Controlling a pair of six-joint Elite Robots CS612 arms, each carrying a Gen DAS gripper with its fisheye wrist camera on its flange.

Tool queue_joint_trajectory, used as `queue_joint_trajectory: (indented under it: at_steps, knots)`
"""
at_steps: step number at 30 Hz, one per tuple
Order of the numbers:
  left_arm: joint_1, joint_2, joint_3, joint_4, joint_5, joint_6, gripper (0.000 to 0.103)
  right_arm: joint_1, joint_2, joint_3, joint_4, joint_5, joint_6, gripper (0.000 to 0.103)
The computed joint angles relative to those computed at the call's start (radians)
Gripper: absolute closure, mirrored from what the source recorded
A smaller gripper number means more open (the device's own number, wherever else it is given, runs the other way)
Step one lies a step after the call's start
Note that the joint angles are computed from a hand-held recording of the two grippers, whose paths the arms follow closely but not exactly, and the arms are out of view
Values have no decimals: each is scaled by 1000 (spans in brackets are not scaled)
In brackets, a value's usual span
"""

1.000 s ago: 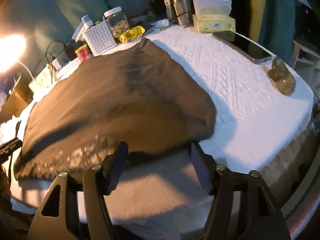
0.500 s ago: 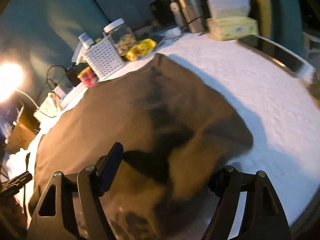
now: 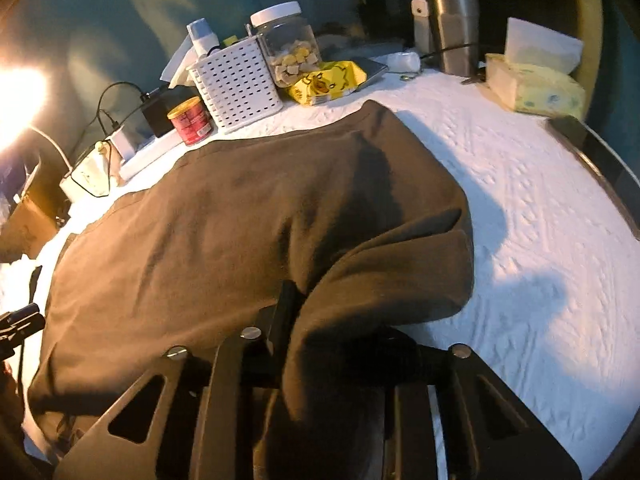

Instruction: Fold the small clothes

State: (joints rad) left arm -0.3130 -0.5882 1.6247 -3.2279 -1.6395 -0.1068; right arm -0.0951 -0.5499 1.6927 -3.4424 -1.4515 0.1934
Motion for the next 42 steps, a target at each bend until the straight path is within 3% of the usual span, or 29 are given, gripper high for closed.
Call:
queue_joint_trajectory:
  at_steps: [4, 13, 23, 32, 37, 42]
  knots:
    - [11, 3, -2, -10, 0, -4, 31, -1, -3, -7, 10, 28, -1, 85]
    - [41, 6, 10, -61, -30, -2, 31, 47, -29, -10, -41, -15, -14, 86]
    - [73, 9, 29, -121, -64, -29, 31, 125, -37, -51, -20, -42, -133, 87]
    - [94, 12, 42, -153, -86, -41, 31, 182, -21, -98, 37, -45, -211, 88]
    - [103, 15, 47, -167, -100, -48, 31, 231, -7, -118, 64, -85, -320, 88]
    - [111, 13, 58, -183, -110, -42, 31, 256, 7, -140, 109, -77, -357, 88]
